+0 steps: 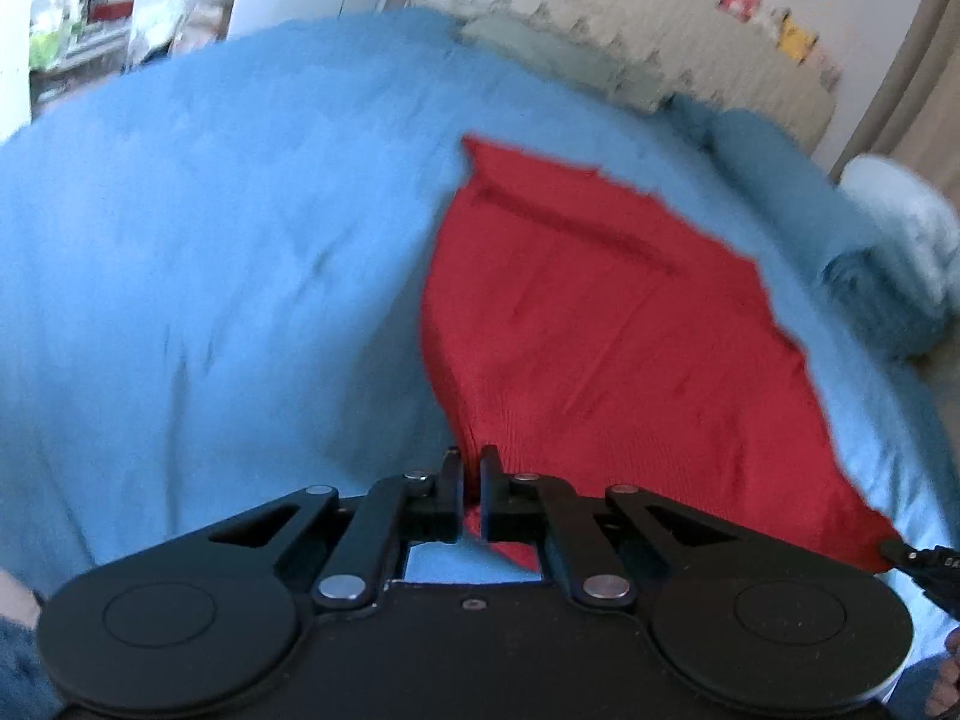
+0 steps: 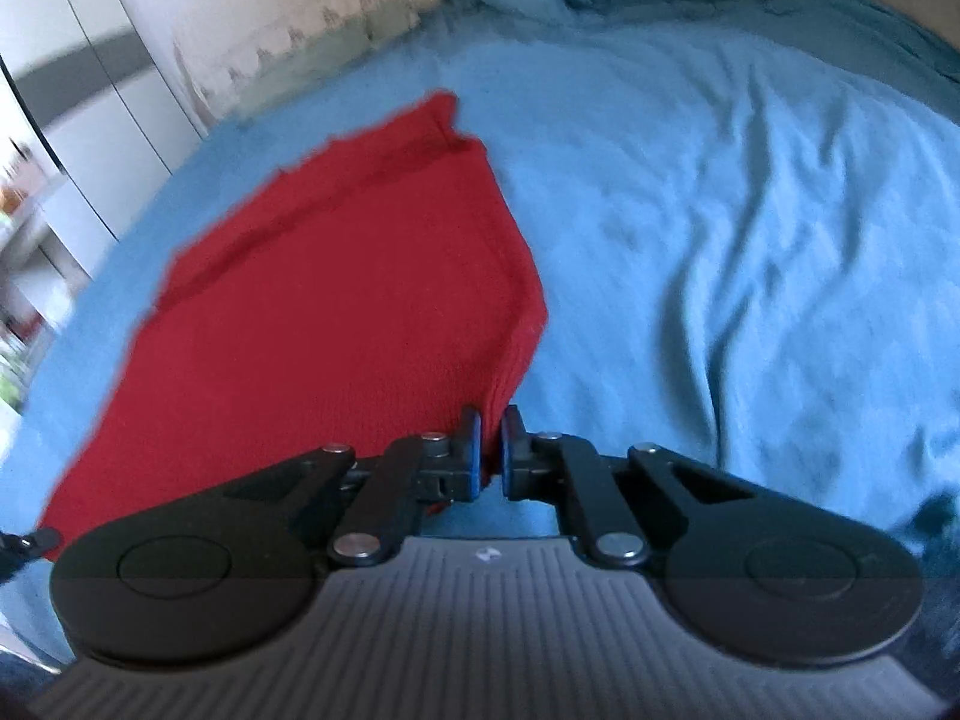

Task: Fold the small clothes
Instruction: 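Close the right tool on the hem while the left tool grasps it too, then lift the hem with both tools and fold it toward the collar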

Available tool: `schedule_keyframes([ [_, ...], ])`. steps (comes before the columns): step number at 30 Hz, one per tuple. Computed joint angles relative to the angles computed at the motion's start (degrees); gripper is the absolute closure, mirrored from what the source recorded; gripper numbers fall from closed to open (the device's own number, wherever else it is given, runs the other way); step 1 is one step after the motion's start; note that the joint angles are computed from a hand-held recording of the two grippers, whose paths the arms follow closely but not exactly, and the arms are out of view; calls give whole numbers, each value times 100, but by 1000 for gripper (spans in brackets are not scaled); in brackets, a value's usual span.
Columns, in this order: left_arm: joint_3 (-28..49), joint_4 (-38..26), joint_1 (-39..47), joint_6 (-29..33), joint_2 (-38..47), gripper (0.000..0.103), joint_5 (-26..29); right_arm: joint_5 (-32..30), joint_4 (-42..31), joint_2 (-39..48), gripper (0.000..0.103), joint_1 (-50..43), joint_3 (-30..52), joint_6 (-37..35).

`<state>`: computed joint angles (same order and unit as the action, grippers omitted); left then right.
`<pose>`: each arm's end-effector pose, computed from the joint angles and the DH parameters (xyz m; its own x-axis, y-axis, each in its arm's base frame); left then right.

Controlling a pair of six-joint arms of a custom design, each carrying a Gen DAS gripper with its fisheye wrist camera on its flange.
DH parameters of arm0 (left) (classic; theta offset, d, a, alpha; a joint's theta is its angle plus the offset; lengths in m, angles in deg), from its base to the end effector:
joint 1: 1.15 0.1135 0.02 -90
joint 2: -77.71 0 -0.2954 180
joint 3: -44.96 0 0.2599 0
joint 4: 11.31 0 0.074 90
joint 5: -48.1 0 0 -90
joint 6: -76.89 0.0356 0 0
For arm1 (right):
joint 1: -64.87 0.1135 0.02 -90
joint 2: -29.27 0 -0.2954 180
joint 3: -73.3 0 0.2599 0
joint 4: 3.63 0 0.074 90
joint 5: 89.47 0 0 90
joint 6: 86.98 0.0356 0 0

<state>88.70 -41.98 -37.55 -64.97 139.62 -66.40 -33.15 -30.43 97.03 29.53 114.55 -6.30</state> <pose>0.1680 -0.1055 0.2130 -0.6262 -0.4275 -0.6520 -0.2788 0.9037 -0.3248 0.1768 -0.1011 0.1878 -0.6797 0.3167 -0.6616 0.1023 0.9341 0.3421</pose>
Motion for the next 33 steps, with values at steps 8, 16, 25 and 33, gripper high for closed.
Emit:
schedule_keyframes([
  [8, 1692, 466, 1323, 1452, 540, 99, 468, -744, -121, 459, 82, 464, 1877, 1341],
  [16, 4990, 549, 2388, 1874, 3612, 99, 829, 415, 181, 3025, 82, 1902, 5226, 2321],
  [25, 9236, -702, 2852, 1613, 7485, 99, 831, 1660, -345, 6755, 82, 2774, 9163, 2461],
  [33, 10179, -694, 3083, 1678, 8573, 99, 1007, 2027, -696, 8655, 82, 2930, 11314, 2470],
])
